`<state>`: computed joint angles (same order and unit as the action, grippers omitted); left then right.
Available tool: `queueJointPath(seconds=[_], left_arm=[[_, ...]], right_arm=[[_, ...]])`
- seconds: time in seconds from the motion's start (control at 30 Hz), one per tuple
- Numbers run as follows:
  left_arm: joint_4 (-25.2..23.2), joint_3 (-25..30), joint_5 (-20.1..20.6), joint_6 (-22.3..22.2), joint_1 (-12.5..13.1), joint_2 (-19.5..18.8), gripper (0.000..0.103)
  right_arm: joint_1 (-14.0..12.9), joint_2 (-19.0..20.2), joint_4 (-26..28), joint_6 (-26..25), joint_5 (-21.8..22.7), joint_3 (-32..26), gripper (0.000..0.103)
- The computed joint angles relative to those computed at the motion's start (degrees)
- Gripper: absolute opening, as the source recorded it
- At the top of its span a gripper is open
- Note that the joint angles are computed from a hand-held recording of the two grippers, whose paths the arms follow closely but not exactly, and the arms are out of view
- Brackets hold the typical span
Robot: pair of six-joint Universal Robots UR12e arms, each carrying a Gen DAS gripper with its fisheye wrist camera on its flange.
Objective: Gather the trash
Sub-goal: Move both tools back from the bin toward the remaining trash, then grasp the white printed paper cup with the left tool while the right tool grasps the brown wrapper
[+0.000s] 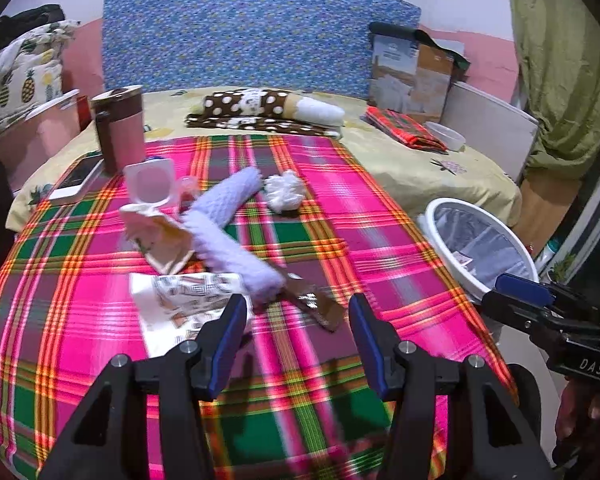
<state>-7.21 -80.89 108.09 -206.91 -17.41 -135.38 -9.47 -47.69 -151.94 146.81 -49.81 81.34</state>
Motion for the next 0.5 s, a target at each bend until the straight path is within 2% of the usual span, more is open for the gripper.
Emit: queueJointPath(seconds=[0.3,0.5], left_arm=[[1.02,-3.23,2.65,-2.16,1.05,1.58,0.056],[1.36,-4.67,3.35,-3.54,1.87,2.1,0.06]], right_arm=[[1.1,-0.04,3.96,-3.05,0.77,-0.71,0.057],[2.04,0.14,6.26,-5.95,0.61,-1.37,0.057]])
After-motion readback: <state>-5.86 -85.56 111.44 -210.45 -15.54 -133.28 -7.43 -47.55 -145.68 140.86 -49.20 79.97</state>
